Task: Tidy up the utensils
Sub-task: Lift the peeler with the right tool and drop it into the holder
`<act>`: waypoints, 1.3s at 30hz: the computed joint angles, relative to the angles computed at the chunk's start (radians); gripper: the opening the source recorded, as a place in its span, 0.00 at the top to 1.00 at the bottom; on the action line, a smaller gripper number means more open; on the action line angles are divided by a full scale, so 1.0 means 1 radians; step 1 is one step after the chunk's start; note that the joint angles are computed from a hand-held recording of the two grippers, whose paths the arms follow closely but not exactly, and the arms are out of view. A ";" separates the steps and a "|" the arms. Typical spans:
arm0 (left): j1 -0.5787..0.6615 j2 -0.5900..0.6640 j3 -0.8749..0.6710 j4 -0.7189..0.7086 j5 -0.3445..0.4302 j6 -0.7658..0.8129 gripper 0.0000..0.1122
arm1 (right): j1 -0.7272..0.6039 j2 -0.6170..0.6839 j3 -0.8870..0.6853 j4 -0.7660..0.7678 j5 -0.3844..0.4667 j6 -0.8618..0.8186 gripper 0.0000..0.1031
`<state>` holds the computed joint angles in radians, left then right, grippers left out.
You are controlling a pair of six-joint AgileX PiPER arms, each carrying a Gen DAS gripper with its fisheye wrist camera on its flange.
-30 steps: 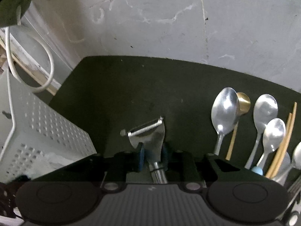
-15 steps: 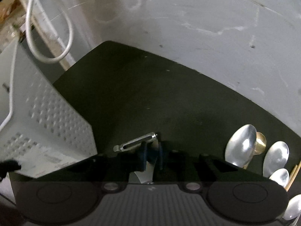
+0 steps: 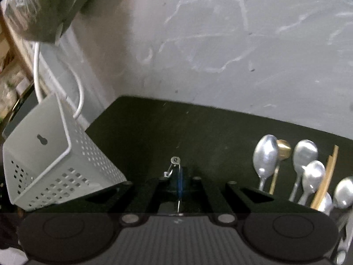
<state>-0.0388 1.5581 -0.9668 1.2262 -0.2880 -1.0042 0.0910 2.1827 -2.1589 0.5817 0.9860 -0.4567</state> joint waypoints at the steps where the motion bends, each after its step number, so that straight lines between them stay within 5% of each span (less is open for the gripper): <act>1: 0.005 0.000 -0.001 0.019 -0.007 -0.015 0.31 | 0.002 -0.054 0.095 0.014 -0.073 -0.015 1.00; 9: 0.040 0.016 -0.024 0.125 -0.062 -0.098 0.31 | 0.073 -0.429 0.540 0.154 -0.589 -0.091 1.00; 15: 0.052 0.029 -0.038 0.168 -0.096 -0.126 0.31 | 0.148 -0.511 0.543 0.532 -0.754 -0.436 1.00; 18: 0.047 0.035 -0.048 0.181 -0.093 -0.145 0.31 | 0.179 -0.513 0.547 0.808 -0.733 -0.700 1.00; 21: 0.041 0.042 -0.058 0.186 -0.088 -0.159 0.31 | 0.209 -0.514 0.588 0.841 -0.713 -0.762 1.00; 24: 0.037 0.044 -0.060 0.180 -0.083 -0.158 0.31 | 0.239 -0.515 0.640 0.700 -0.714 -0.677 1.00; 28: 0.034 0.048 -0.064 0.181 -0.084 -0.167 0.31 | 0.245 -0.484 0.627 0.322 -0.619 -0.351 0.99; 31: 0.028 0.054 -0.066 0.161 -0.079 -0.156 0.32 | 0.208 -0.493 0.629 0.277 -0.513 -0.324 0.95; 33: 0.022 0.062 -0.072 0.153 -0.073 -0.166 0.32 | 0.161 -0.504 0.630 0.354 -0.468 -0.401 0.61; 35: 0.009 0.065 -0.076 0.133 -0.052 -0.156 0.32 | 0.085 -0.490 0.598 0.409 -0.414 -0.444 0.51; 39: -0.011 0.067 -0.081 0.136 -0.018 -0.178 0.32 | -0.039 -0.271 0.303 0.202 -0.278 -0.347 0.47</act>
